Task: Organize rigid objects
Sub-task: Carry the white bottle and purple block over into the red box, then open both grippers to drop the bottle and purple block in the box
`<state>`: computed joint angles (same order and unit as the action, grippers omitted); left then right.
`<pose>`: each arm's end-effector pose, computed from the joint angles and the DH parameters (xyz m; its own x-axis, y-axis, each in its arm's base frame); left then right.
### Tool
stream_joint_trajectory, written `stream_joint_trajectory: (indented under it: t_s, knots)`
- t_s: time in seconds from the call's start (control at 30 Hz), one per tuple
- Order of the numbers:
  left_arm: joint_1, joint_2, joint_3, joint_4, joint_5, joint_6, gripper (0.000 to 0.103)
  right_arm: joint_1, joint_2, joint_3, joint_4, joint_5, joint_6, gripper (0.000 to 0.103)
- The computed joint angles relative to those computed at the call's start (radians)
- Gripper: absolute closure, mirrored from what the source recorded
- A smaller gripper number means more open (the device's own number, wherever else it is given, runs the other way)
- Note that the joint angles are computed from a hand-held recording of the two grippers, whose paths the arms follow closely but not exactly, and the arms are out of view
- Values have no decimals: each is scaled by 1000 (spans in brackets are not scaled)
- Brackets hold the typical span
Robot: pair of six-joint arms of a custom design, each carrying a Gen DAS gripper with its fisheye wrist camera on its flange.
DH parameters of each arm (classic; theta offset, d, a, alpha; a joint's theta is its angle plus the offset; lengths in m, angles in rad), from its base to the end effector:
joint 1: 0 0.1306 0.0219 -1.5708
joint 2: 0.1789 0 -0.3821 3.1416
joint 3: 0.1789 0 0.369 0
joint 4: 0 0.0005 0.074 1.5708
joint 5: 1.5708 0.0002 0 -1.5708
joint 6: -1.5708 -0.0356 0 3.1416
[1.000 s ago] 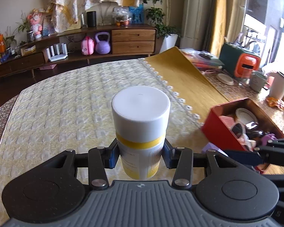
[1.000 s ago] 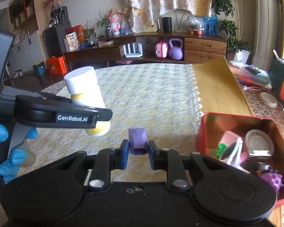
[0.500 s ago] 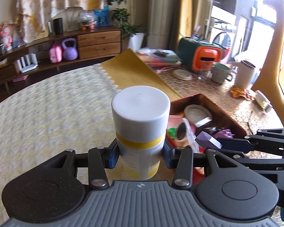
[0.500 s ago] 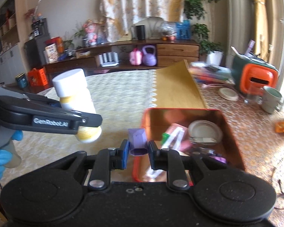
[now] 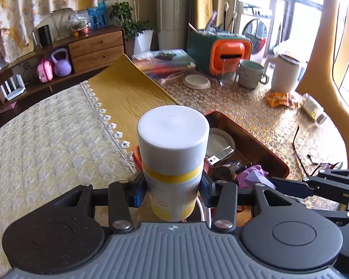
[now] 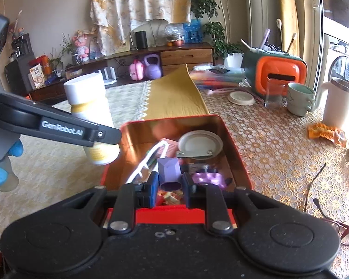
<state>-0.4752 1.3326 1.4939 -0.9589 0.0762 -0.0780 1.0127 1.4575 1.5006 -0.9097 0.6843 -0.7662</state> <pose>0.3896 -0.2041 0.4928 -0.5952 0.3936 -0.7005 0.5515 0.8341 0.0001 0.2744 0.3960 0.4502 -0.5963 0.0594 -0.8006 -0.0376 0.9941 0.1018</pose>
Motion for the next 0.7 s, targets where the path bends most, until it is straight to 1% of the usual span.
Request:
stream_joint_trajectory:
  t_s: [0.1, 0.2, 0.37, 0.47, 0.53, 0.7]
  knots:
    - [-20, 34, 19, -5, -31, -10, 58, -9, 5, -5, -4, -2, 12, 82]
    - [-34, 60, 34, 13, -62, -23, 58, -22, 13, -7, 6, -11, 28, 82]
    - [-47, 117, 85, -1, -79, -30, 58, -37, 29, -9, 26, -30, 33, 82]
    - [-51, 151, 110, -19, -73, -21, 58, -39, 37, -4, 27, -36, 38, 82]
    - [-57, 163, 112, -18, -87, -29, 58, -40, 40, -2, 25, -37, 43, 82]
    - [-55, 199, 139, -54, -64, -36, 58, -46, 52, 9, 5, -42, 52, 82]
